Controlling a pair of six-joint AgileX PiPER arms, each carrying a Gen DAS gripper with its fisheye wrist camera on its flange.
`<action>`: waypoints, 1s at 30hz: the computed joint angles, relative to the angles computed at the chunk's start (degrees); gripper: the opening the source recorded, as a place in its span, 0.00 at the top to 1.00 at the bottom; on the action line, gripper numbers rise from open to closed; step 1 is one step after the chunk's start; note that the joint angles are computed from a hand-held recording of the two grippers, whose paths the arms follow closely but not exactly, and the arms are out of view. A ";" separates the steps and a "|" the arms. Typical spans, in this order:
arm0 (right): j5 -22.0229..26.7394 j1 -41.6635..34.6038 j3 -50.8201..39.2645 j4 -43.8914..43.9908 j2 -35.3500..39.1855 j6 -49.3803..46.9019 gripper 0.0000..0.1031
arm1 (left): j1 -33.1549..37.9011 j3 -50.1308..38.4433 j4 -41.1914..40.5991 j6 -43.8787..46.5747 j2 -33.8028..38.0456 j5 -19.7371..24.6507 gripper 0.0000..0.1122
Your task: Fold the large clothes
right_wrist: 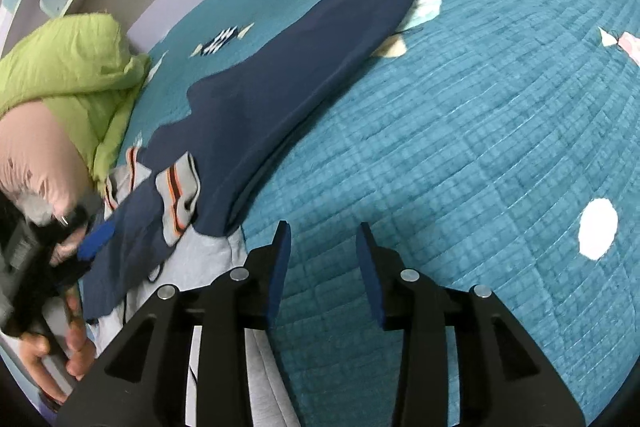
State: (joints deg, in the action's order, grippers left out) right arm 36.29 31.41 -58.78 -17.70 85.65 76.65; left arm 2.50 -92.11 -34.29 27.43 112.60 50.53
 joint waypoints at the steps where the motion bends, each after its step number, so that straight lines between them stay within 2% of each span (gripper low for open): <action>1: -0.31 -0.63 0.58 -0.47 -0.76 0.44 0.67 | -0.86 1.27 5.73 -2.50 -0.03 -3.08 0.24; 2: -0.66 -1.15 1.19 -1.29 -1.59 1.18 0.67 | -1.91 1.59 11.46 -5.79 0.44 -4.54 0.24; 4: -0.74 -2.27 1.39 -4.00 -2.56 3.03 0.64 | -4.80 0.57 22.92 -11.98 3.16 -4.08 0.24; 5: -0.60 -2.87 1.25 -5.27 -2.81 3.49 0.62 | -6.36 2.13 26.73 -13.69 3.23 -6.04 0.22; 6: -0.46 -3.89 1.17 -7.36 -3.15 4.38 0.60 | -7.49 5.25 29.33 -13.58 2.28 -10.29 0.20; 7: -1.01 -5.53 1.25 -8.71 -3.40 5.10 0.59 | -7.70 6.82 29.64 -13.50 1.90 -12.62 0.19; 10: -5.57 -11.78 1.37 -11.76 -2.62 7.75 0.57 | -6.59 5.07 25.71 -12.13 3.34 -11.26 0.15; 11: -7.78 -14.94 0.37 -9.79 -0.96 5.64 0.55 | -6.85 5.52 26.24 -12.11 3.18 -11.92 0.15; 15: -10.12 -22.75 -7.70 -1.32 7.14 -7.32 0.55 | -6.53 8.46 24.40 -10.60 1.93 -15.23 0.14; 17: -10.04 -26.92 -12.59 7.19 12.11 -14.36 0.55 | -6.45 8.49 24.28 -10.31 2.07 -15.78 0.14; 22: -9.78 -33.02 -18.04 24.96 20.11 -26.72 0.55 | -5.98 7.86 23.62 -9.23 2.32 -14.75 0.14; 23: -11.54 -34.26 -17.25 30.25 20.44 -31.31 0.53 | -5.77 8.05 23.35 -8.75 2.18 -14.60 0.14; 24: -14.04 -34.93 -16.07 35.98 20.41 -36.41 0.57 | -5.71 7.58 23.32 -8.68 2.33 -13.98 0.14; 25: -14.85 -35.56 -15.82 41.71 20.65 -41.89 0.66 | -5.71 6.84 23.39 -8.74 2.63 -13.22 0.14; 26: -14.79 -36.15 -15.55 45.96 20.44 -46.68 0.90 | -5.69 6.44 23.36 -8.72 2.78 -12.77 0.14; 27: -15.28 -36.21 -14.94 47.92 19.72 -49.41 0.96 | -5.58 6.04 23.14 -8.47 2.95 -12.34 0.14; 28: -16.48 -35.82 -14.02 47.59 18.17 -50.41 0.96 | -5.46 5.87 22.82 -8.00 3.01 -12.16 0.14; 30: -18.77 -34.13 -13.09 41.97 15.08 -46.59 0.96 | -5.00 5.07 21.62 -6.59 3.39 -11.48 0.14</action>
